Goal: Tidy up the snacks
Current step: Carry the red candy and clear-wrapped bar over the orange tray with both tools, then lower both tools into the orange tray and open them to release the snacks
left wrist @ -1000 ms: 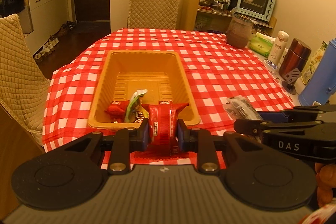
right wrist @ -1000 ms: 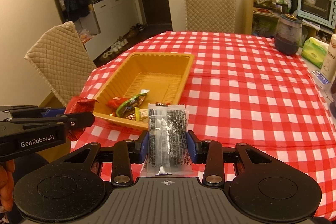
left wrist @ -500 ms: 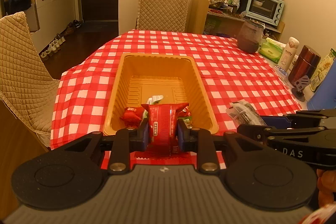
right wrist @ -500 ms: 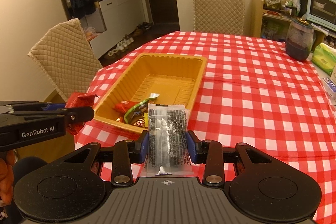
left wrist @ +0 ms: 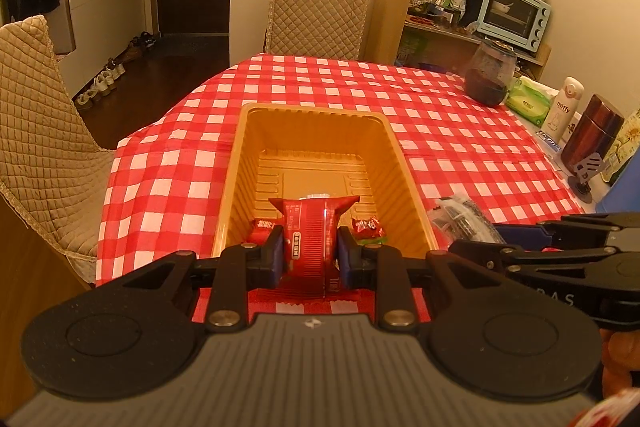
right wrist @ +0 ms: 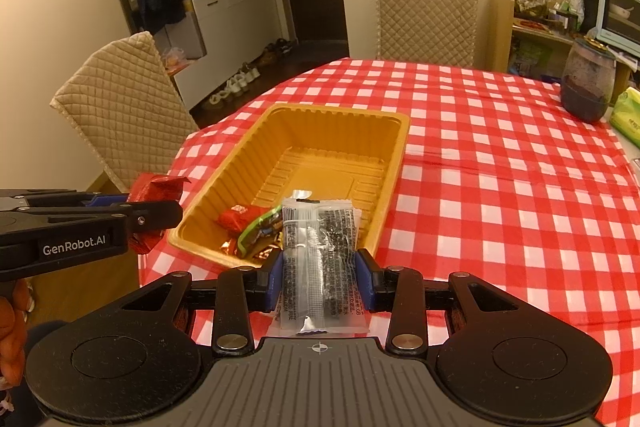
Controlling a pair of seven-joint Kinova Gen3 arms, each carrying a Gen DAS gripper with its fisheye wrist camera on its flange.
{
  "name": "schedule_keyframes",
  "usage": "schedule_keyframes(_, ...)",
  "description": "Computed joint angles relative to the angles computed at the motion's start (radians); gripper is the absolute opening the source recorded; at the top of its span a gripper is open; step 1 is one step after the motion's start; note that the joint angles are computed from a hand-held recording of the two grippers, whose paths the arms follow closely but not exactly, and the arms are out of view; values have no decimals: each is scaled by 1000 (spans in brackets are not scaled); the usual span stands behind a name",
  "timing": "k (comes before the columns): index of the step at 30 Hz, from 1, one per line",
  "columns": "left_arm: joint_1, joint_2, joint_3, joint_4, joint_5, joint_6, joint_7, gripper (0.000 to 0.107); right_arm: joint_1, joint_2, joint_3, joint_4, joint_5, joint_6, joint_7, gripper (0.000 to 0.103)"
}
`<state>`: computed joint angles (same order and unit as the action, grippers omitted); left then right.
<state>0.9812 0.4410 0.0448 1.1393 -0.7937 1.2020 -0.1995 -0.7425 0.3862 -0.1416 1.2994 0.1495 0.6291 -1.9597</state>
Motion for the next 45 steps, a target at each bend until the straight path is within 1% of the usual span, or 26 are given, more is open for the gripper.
schedule_keyframes(11, -81, 20, -10, -10, 60, -83, -91, 24, 7, 103, 8, -131, -29, 31, 43, 38)
schedule_keyframes(25, -151, 58, -44, -39, 130, -148, -193, 24, 3, 227, 35, -312, -52, 89, 95, 38)
schedule_keyframes(30, -185, 82, -54, -69, 158, -169, -246, 24, 2, 291, 47, -418, -56, 129, 115, 38)
schedule_keyframes(36, -221, 112, -64, -100, 201, -192, -314, 24, 10, 376, 54, -567, -84, 207, 142, 38)
schedule_keyframes(45, -251, 145, -79, -120, 262, -225, -370, 24, 14, 462, 72, -711, -110, 285, 162, 38)
